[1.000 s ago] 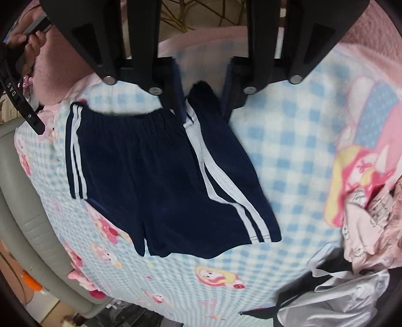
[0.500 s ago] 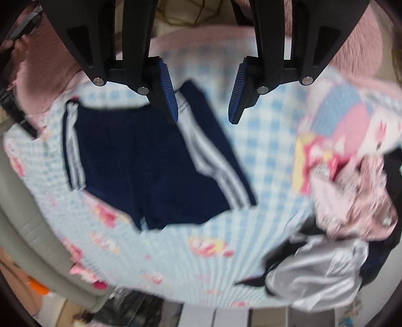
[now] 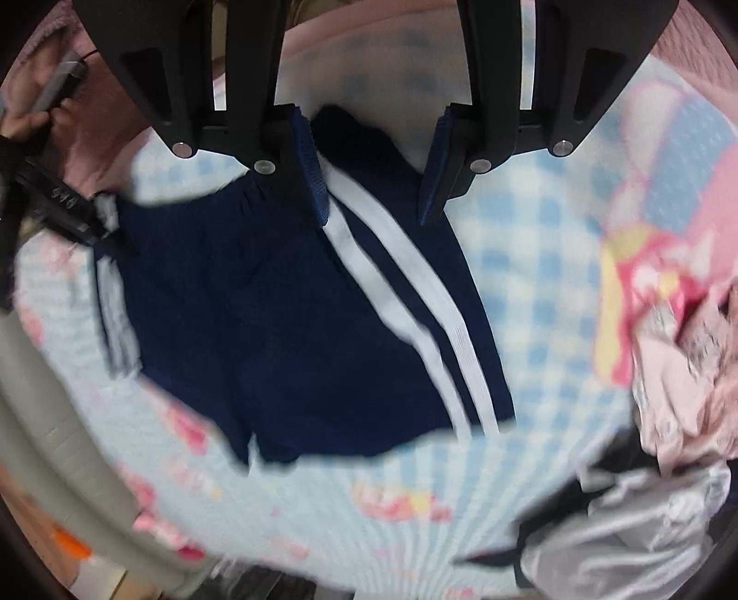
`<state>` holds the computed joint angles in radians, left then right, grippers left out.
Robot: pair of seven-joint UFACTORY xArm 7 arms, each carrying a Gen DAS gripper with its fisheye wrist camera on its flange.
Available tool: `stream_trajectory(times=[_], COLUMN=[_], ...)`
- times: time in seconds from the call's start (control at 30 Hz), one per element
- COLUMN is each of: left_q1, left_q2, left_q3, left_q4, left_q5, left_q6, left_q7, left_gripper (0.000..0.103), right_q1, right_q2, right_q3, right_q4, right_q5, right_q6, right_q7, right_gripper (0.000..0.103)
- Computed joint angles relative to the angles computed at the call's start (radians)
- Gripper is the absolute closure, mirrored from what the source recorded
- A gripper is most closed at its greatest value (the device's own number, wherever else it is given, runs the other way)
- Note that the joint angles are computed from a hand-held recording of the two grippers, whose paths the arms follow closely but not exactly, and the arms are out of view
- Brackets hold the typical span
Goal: Fold clothes
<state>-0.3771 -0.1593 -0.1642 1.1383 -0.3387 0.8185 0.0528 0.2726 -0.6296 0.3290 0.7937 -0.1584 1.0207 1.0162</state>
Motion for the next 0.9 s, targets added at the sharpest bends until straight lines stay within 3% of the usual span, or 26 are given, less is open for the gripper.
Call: stream_trajectory(times=[0.07, 0.2, 0.3, 0.43, 0.63, 0.73, 0.8, 0.87, 0.9], left_q1=[0.011, 0.064, 0.092, 0.121, 0.138, 0.131, 0.127, 0.127, 0.125], left_q2=[0.02, 0.182, 0.277, 0.335, 0.335, 0.334, 0.337, 0.324, 0.313], left_q3=[0.023, 0.032, 0.033, 0.012, -0.008, -0.008, -0.01, -0.009, -0.007], left_q4=[0.029, 0.191, 0.27, 0.297, 0.259, 0.253, 0.254, 0.243, 0.235], left_q5=[-0.051, 0.054, 0.018, -0.079, -0.131, -0.118, -0.117, -0.117, -0.112], left_q6=[-0.029, 0.001, 0.027, -0.008, -0.076, -0.108, -0.127, -0.159, -0.181], left_q7=[0.014, -0.126, -0.143, -0.092, 0.03, 0.049, 0.052, 0.058, 0.054], left_gripper=[0.06, 0.059, 0.058, 0.054, 0.058, 0.075, 0.092, 0.094, 0.095], right_q1=[-0.005, -0.027, -0.057, -0.07, -0.014, 0.031, 0.053, 0.071, 0.075], right_q2=[-0.016, 0.05, 0.189, 0.391, 0.667, 0.788, 0.798, 0.783, 0.772], right_q3=[-0.008, -0.008, -0.006, -0.017, -0.11, -0.142, -0.168, -0.197, -0.207], right_q4=[0.008, 0.113, 0.219, 0.376, 0.588, 0.689, 0.68, 0.658, 0.648], right_q5=[-0.008, -0.059, -0.116, -0.204, -0.2, -0.229, -0.235, -0.262, -0.275], right_q6=[-0.006, -0.063, -0.123, -0.16, -0.171, -0.082, -0.089, -0.109, -0.122], right_q7=[-0.007, -0.069, -0.119, -0.138, -0.266, -0.333, -0.346, -0.309, -0.286], right_gripper=[0.062, 0.062, 0.061, 0.061, 0.054, 0.054, 0.067, 0.094, 0.096])
